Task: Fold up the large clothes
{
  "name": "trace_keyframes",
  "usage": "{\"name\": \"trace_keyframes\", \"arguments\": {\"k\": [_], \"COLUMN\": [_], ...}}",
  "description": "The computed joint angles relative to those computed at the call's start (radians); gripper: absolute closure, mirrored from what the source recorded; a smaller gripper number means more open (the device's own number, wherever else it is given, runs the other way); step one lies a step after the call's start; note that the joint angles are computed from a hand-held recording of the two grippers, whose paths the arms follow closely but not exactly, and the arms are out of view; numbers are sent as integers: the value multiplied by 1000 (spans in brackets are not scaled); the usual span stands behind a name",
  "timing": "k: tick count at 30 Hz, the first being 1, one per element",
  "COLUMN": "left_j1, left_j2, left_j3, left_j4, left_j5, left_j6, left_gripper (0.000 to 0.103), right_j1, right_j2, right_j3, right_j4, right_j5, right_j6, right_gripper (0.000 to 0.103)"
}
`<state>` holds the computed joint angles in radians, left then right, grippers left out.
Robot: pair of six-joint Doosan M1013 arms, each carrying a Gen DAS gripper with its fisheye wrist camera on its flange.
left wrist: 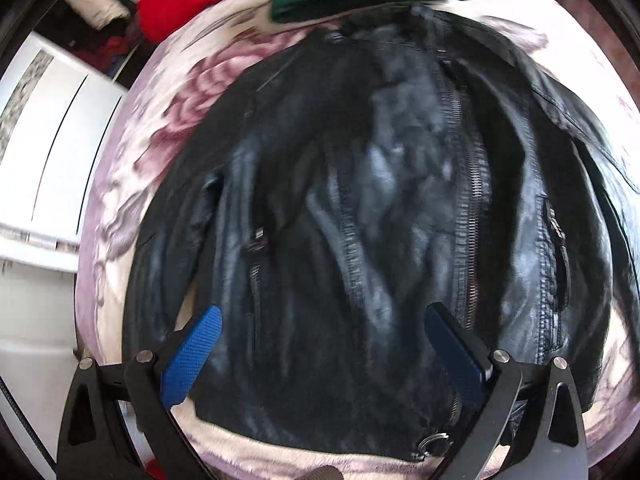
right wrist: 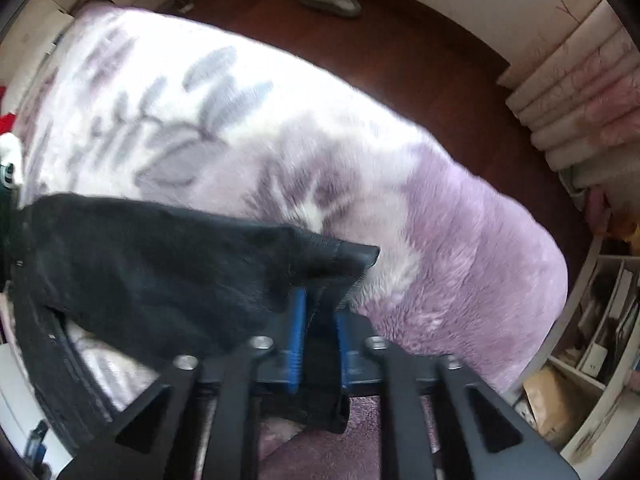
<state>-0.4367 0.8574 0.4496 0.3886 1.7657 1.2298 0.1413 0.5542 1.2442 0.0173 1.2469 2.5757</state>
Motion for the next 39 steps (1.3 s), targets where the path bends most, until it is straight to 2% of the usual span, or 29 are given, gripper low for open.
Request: {"name": "trace_keyframes", "arguments": {"k": [5,8,9,10,11,12,13,15,17,20,21,22,24,25,26,27,28,30,32,36,39], "left_j1": [-15,-17,-16,-16,-16,-17,-15,-14,-14,-11,-9,-8,-5,-5,-4,-2,1,8,19,47,75], "left_j2": [27,55,61,72,73,74,70,63,50,38,32,25,17,10,6,0,-6,-20,-34,-77,-118], "left_j3": [-46,-95,-108,-130,-133,-133,-123,-100,-61,-20,-6,9,27,40,48,56,66,88,110,177,243], "left_j4": [-30,-52,-60,-65,-68,-69,-72,-80,-84,-94,-99,-102,-98,-94,-89,-88,-86,-75,-73,-75,-77], "left_j5": [-29,-12,-10,-1,0,-2,-8,-12,-15,-4,-3,-3,0,-3,-3,-6,-11,-24,-33,-54,-68], "left_j6": [35,36,30,28,25,18,14,6,-4,-31,-42,-50,-62,-67,-72,-77,-83,-100,-124,-204,-256], "left_gripper": [0,0,0,0,0,0,0,0,0,0,0,0,0,0,0,0,0,0,0,0,0], "right_j1": [-28,-55,-65,-73,-74,-73,-69,-58,-60,-81,-79,-69,-44,-30,-22,-19,-18,-12,-6,20,67], "right_j2": [8,60,80,87,67,47,31,-8,-58,-126,-132,-138,-144,-143,-136,-130,-113,-91,-65,-19,63], "right_j3": [-59,-136,-155,-164,-144,-115,-93,-34,68,250,289,334,368,378,374,366,334,282,198,0,-230], "right_j4": [-129,-86,-58,-41,-28,-31,-55,-86,-23,217,261,283,170,64,-20,-61,-66,-121,-151,-199,-214], "right_j5": [-2,59,87,114,108,87,89,50,-72,-385,-474,-596,-720,-785,-814,-821,-784,-728,-640,-464,-346], "right_j6": [1,-56,-58,-42,-16,35,93,202,306,359,376,437,604,718,807,843,836,853,767,523,282], "right_gripper": [94,91,86,73,57,47,32,25,20,20,20,20,19,23,44,64,94,94,95,96,96]}}
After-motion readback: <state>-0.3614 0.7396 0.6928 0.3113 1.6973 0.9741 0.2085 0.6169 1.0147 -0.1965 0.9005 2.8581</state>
